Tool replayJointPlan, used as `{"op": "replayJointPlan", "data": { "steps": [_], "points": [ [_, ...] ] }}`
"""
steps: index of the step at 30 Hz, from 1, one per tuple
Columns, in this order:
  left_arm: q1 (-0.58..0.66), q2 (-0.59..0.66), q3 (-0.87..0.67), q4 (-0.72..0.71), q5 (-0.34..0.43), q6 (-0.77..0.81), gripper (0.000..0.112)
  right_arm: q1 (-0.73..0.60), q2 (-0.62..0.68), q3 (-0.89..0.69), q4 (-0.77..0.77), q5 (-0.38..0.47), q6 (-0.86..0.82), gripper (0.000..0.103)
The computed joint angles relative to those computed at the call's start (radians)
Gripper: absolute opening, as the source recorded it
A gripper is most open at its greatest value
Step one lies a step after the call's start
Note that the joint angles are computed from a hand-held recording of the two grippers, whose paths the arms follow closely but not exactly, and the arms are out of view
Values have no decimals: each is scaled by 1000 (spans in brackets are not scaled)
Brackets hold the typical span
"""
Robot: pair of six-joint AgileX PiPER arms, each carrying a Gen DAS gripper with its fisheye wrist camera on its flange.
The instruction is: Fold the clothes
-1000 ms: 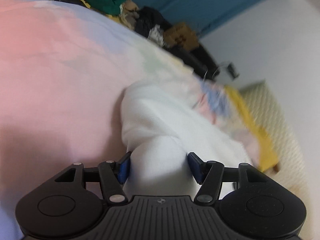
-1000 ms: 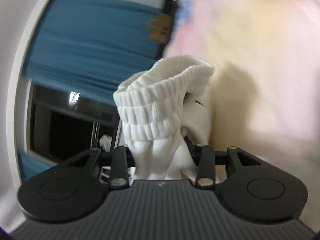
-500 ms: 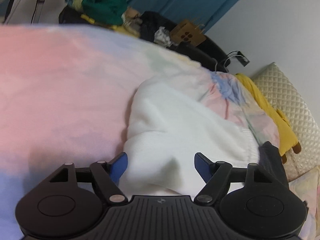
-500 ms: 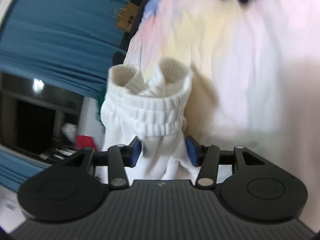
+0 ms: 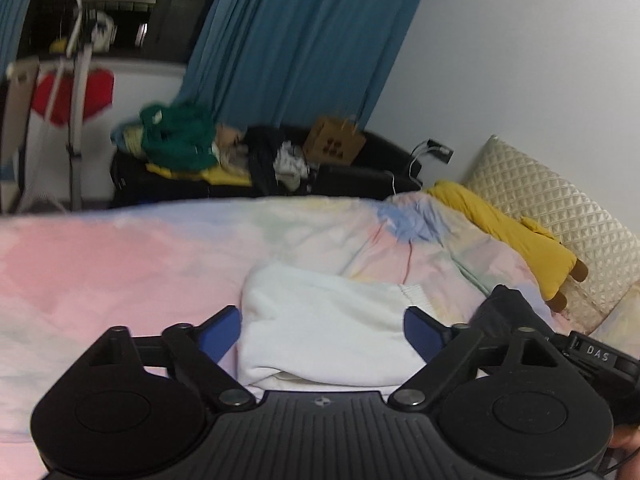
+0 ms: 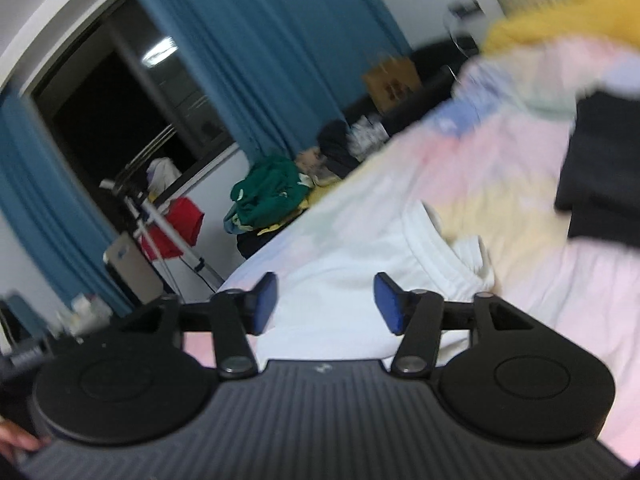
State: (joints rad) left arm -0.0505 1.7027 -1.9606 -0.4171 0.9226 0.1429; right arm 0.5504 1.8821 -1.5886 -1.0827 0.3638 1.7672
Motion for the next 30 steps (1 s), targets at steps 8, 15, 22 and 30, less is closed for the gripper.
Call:
{"op": "replayJointPlan", "data": {
  "steps": [8, 15, 22, 30],
  "points": [
    [-10, -382, 310, 66, -19, 72, 103, 234, -124, 41, -87, 277, -55, 90],
    [-17, -593, 592, 104, -147, 117, 103, 390, -83, 69, -245, 417, 72, 90],
    [11, -640, 805, 78, -313, 158, 103, 458, -22, 81, -365, 512, 191, 90],
    [32, -665, 939, 6, -444, 258, 103, 472, 55, 46, -378, 578, 190, 90]
  ]
}}
